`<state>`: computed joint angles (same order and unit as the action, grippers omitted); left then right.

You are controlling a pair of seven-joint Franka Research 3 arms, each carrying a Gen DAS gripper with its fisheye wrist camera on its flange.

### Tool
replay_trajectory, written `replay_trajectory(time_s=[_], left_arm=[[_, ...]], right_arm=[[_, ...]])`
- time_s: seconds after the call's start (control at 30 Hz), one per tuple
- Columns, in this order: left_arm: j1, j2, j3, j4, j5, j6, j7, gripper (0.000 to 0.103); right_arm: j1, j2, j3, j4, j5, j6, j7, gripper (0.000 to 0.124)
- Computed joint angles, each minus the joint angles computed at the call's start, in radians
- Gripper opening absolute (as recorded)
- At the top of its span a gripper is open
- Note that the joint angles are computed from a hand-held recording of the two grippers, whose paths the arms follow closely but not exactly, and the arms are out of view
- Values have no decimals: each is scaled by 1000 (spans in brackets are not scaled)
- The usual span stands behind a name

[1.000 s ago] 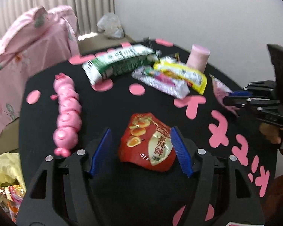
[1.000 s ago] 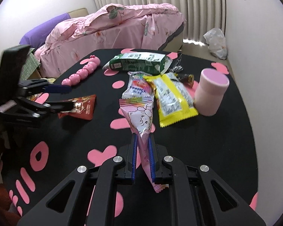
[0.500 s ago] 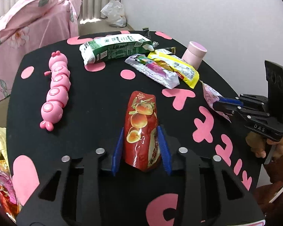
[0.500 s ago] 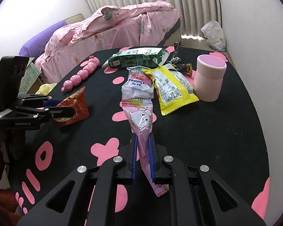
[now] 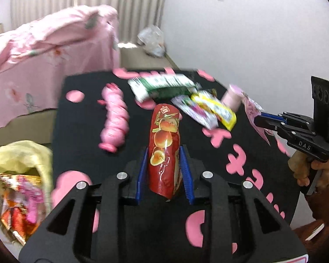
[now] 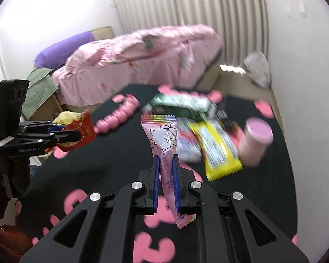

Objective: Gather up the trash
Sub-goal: 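Lift both held wrappers and carry them toward the yellow trash bag, then lower both wrappers into the yellow bag and open both tools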

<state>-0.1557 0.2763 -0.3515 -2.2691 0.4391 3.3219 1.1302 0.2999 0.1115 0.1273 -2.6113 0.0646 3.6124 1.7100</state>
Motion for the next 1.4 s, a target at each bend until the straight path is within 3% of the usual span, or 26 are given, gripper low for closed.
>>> replay_trajectory(time_s=[0.03,0.1,0.17,0.27,0.4,0.6,0.77,0.87,0.97,1.2,1.4], left_arm=[[-28,-24,39,-19,-15,23,-4,27],[-149,-82,177,-67,-97,76,25,27],[-270,-136,295,-121,-268,125,142,27],[-327,-196,353,-182,-469,179,277,27],[-279,-255,339,-255,-592,230,324,27],[-170,-331,306,-354,-654,275,341,27],[-82,-356,288,-411,-628,302,304,27],[-31,-353,292,-437,-571,320,244,27],[17,-328,291,-450,-507,336,175,27],[115,-176,270,-399,-417,334,99,27],[180,-57,272,-364,-303,350,-1,27]], right_arm=[[12,-4,-1,16,15,-6,-28,13],[43,-9,1,61,49,-16,-99,13],[64,-4,6,107,67,-26,-152,13],[110,15,10,188,114,-53,-252,13],[205,50,-5,296,247,-83,-434,13],[264,126,6,457,282,-128,-544,13],[195,184,96,545,183,-187,-489,13],[87,244,213,607,88,-232,-444,13],[101,300,216,672,72,-282,-449,13],[127,528,253,962,106,-508,-521,13],[257,768,142,1331,140,-797,-496,13]])
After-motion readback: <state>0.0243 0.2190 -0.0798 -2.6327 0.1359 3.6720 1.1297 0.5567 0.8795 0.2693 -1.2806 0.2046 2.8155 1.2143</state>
